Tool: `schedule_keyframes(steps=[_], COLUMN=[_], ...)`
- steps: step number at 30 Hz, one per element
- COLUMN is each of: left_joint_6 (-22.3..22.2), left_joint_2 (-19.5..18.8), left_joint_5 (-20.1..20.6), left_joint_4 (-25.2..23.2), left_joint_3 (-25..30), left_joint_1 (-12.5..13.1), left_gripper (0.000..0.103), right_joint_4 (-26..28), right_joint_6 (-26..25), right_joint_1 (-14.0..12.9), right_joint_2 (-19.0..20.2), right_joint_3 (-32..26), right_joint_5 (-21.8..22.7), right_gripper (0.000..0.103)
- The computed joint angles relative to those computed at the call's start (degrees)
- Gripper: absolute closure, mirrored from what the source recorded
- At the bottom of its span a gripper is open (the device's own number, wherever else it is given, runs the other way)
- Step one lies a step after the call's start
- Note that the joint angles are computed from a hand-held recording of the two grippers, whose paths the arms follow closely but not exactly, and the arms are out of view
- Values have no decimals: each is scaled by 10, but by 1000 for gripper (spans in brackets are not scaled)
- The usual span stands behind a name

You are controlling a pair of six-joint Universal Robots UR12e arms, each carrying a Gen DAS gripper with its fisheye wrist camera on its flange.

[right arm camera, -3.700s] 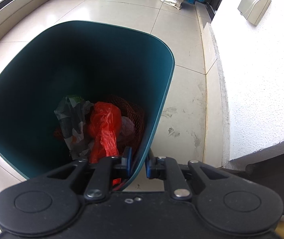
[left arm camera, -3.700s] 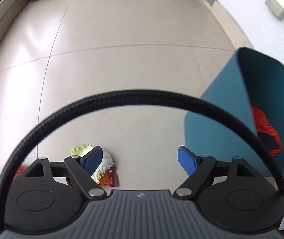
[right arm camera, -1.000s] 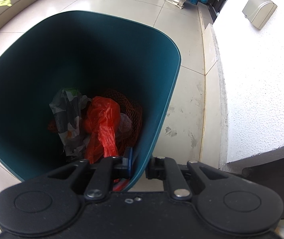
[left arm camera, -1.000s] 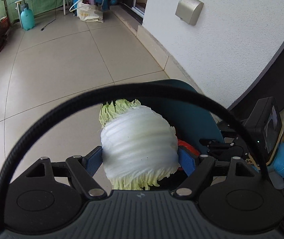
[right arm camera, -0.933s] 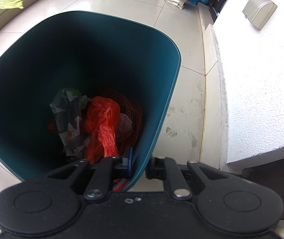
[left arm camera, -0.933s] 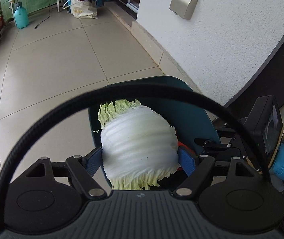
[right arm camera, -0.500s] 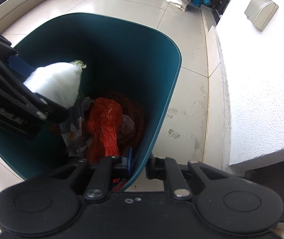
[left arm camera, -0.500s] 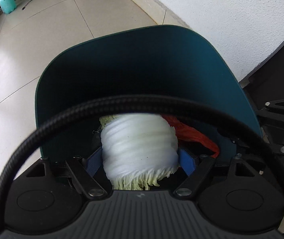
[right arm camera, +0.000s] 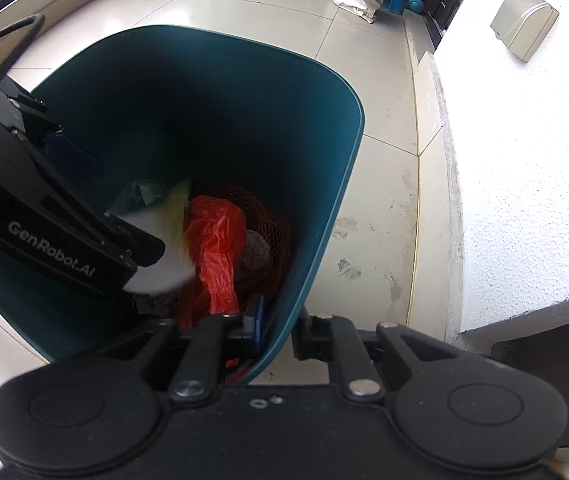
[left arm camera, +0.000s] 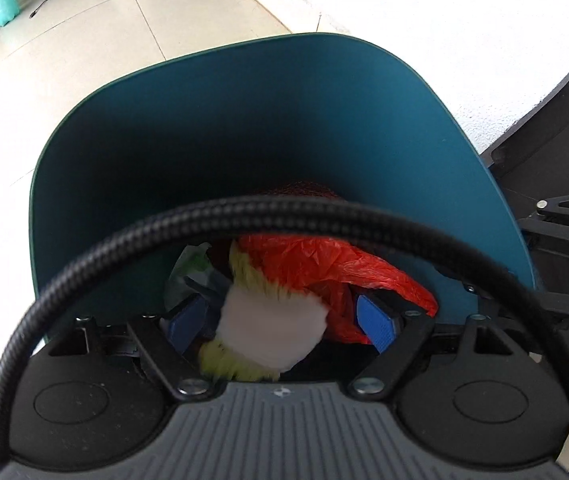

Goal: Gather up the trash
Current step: 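Carry the napa cabbage into the teal bin and open the left tool, then move the left tool back to the red chip packet on the floor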

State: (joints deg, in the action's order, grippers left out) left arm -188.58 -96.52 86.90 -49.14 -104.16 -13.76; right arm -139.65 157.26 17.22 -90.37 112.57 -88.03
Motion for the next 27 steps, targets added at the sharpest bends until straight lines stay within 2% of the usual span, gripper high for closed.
schedule_keyframes(steps=[9, 17, 21, 24, 27], left_joint_6=[6, -20, -42, -56, -69], left_joint_2=[64, 123, 155, 182, 196], left_joint_5=[-23, 7, 14, 3, 22], left_joint_4=[54, 67, 55, 39, 26], left_joint_3=[-41, -82, -105, -126, -142], left_joint_1=[10, 29, 52, 81, 101], left_gripper=[20, 20, 20, 19, 19], right_joint_4=[-1, 0, 1, 3, 8], right_joint_6=[0, 3, 4, 5, 11], right_joint_1=[3, 9, 12, 13, 15], right_joint_2=[2, 4, 7, 8, 9], right_joint_3=[-1, -2, -5, -7, -10], right_joint_5=[-7, -17, -25, -28, -31], right_gripper=[90, 90, 89, 89, 88])
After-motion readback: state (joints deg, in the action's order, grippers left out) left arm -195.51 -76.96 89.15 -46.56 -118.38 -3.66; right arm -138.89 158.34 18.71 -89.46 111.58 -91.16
